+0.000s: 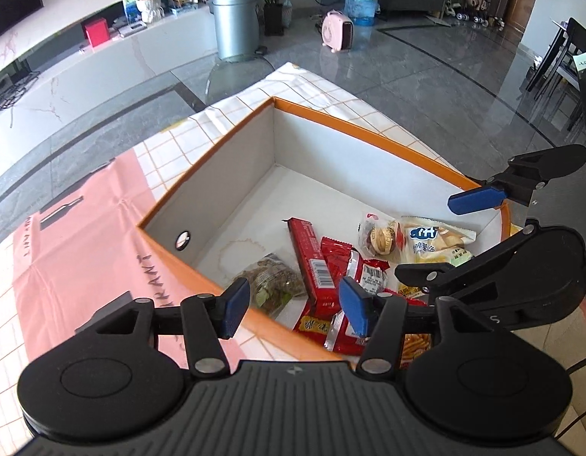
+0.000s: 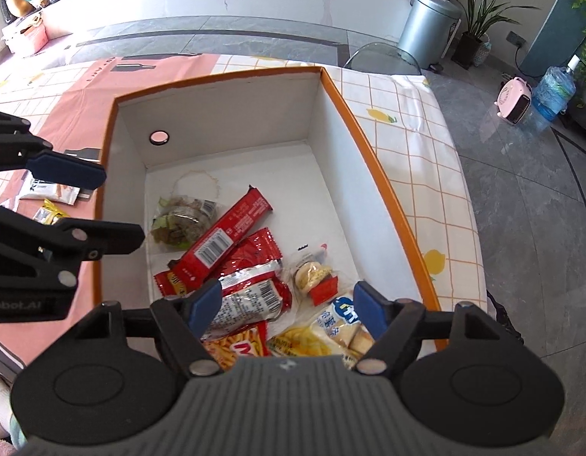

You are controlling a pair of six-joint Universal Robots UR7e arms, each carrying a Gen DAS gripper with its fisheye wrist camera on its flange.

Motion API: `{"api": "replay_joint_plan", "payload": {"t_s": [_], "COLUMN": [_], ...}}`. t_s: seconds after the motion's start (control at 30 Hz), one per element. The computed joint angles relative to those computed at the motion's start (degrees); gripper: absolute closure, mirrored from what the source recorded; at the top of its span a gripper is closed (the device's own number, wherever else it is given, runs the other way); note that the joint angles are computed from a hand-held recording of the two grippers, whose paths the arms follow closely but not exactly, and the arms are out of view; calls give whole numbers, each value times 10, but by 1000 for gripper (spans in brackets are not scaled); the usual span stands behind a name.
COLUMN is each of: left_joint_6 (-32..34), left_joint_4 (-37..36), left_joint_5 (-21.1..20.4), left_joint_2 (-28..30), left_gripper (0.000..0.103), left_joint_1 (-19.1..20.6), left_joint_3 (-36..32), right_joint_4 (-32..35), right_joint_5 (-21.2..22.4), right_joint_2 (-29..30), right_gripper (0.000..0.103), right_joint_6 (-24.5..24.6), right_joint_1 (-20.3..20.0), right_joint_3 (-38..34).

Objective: Organize snacks
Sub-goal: 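Move both tools back over the remaining snacks on the table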

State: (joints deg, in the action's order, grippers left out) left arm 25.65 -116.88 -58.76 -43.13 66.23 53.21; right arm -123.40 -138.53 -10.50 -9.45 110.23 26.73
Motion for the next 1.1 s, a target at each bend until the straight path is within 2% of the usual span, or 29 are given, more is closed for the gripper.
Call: {"api": "replay_joint_plan", "payload": {"t_s": [0.17, 0.33, 0.57, 0.7, 0.9, 1.1], "left_joint_6": [-7, 1, 10, -9, -26, -16], "left_joint_4": [-65, -153, -268, -316, -358, -395], "left_joint_5": [-1, 2, 15, 14, 12, 6], "left_joint_2": [-57, -114, -183, -216, -252, -269], "left_gripper": [35, 34, 31, 27, 26, 24], "left_joint_1": [-3, -3, 4, 17, 40, 61], "left_joint_3": [75, 159, 259, 304, 348, 373], "right_joint_4": [-68, -157, -323, -400, -469, -485], "right_joint_5": [5, 34, 61, 75, 79, 73], "right_joint_2": [-34, -61, -75, -76, -53, -10], "right_gripper": [28, 28, 28, 28, 28, 28], "right_joint_6": [2, 8, 11, 34, 57, 51], "right_joint_1": [18, 36, 61, 73, 88, 96], "right_joint_3": [79, 155, 248, 293, 320, 299]}}
